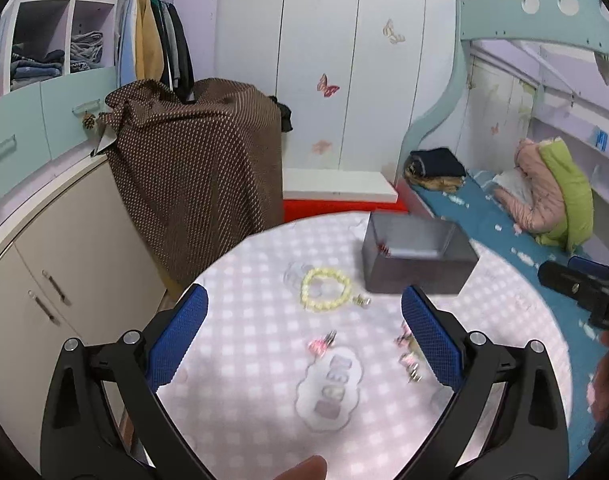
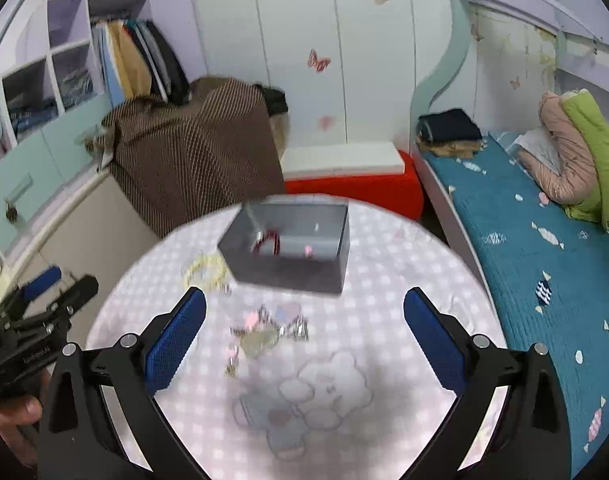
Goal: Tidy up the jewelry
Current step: 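Withdraw both grippers from the box back over the jewelry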
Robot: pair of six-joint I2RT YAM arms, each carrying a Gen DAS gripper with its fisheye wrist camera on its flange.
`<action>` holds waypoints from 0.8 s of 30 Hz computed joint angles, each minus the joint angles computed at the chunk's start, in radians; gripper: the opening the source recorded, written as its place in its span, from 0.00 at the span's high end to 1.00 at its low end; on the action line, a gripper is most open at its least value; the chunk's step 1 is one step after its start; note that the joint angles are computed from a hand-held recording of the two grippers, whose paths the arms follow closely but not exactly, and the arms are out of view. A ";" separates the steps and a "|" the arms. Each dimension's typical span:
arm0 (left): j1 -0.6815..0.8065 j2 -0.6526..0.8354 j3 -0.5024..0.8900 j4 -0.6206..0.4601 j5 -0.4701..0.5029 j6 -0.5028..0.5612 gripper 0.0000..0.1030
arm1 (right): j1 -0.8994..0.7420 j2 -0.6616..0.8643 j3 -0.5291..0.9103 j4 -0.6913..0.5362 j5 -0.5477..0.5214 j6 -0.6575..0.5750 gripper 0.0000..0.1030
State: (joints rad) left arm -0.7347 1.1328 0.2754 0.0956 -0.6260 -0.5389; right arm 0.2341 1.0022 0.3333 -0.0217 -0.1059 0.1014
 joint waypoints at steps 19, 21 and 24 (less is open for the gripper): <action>0.219 0.647 0.073 0.461 0.245 0.184 0.06 | 0.194 0.307 -0.064 0.196 0.066 0.099 0.07; 0.242 0.695 0.100 0.477 0.272 0.202 0.06 | 0.204 0.347 -0.055 0.214 0.069 0.103 0.07; 0.281 0.751 0.147 0.461 0.325 0.219 0.07 | 0.216 0.412 -0.041 0.247 0.069 0.106 0.07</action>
State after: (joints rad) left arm -0.4536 1.8838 0.4225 0.5566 -0.3012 -0.3196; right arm 0.4499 1.4142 0.2924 0.2251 -0.0368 0.2071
